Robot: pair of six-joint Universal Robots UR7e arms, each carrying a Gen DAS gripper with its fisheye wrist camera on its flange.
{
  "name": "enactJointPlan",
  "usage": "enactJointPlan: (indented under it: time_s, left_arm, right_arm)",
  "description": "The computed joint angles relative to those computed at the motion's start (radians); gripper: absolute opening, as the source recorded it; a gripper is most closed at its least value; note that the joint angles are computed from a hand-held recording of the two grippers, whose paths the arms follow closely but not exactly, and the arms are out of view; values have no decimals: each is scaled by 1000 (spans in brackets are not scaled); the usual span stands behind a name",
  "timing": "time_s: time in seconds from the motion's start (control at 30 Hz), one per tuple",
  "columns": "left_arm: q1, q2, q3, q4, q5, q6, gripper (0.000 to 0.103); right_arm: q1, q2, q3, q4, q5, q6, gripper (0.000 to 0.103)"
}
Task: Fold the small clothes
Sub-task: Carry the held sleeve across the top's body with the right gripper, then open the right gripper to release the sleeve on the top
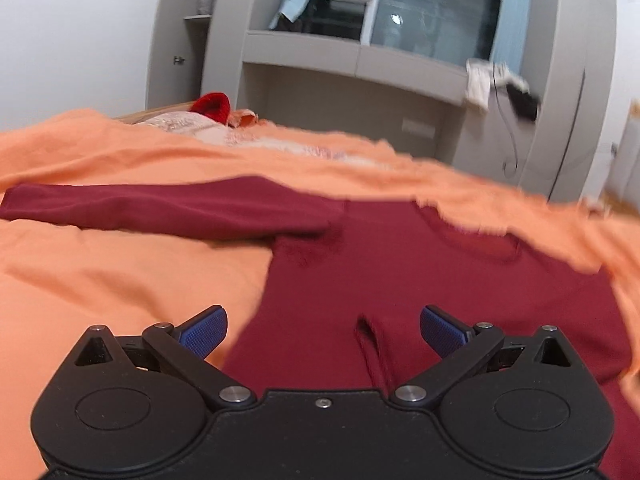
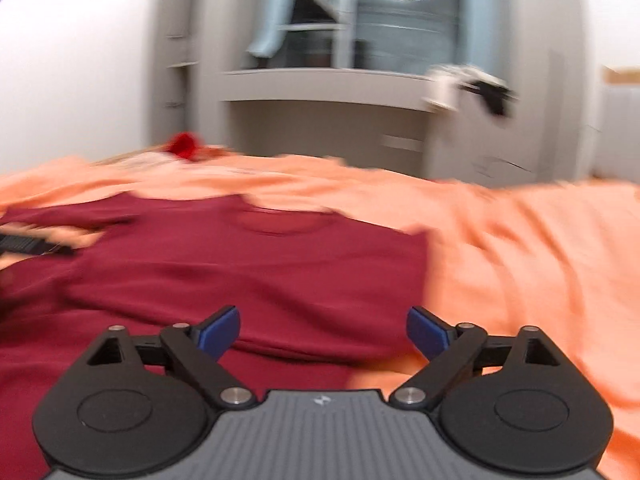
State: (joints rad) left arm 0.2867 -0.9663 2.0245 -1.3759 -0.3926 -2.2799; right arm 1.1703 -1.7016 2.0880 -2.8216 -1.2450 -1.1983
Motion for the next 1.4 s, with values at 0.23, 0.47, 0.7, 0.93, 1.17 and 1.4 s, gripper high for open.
enactJointPlan:
  time_s: [0.23,0.47,0.7,0.93,1.17,1.4]
  left_arm:
    - [41,7,14,-122,-71,111,102]
    - [40,11,15,-109,-77,104,103]
    - [40,17,8,-108,-75,105,103]
    - [30,22,12,-114,-57,124,102]
    - [26,68,-26,-100,-58,226,103]
    - [24,60,-13,-121,-59,230,103]
  right_arm:
    - [4,122,-18,-296,-201,-197,87]
    - [-35,178,50,-473,-32,-479,68]
    - [-22,205,67,-499,-36,-555,18]
    - [9,142,-9,-291,-63,-113,5]
    - [-12,142,-172,87,-113,344,6]
    - [4,145,-155,41,-146,307,13]
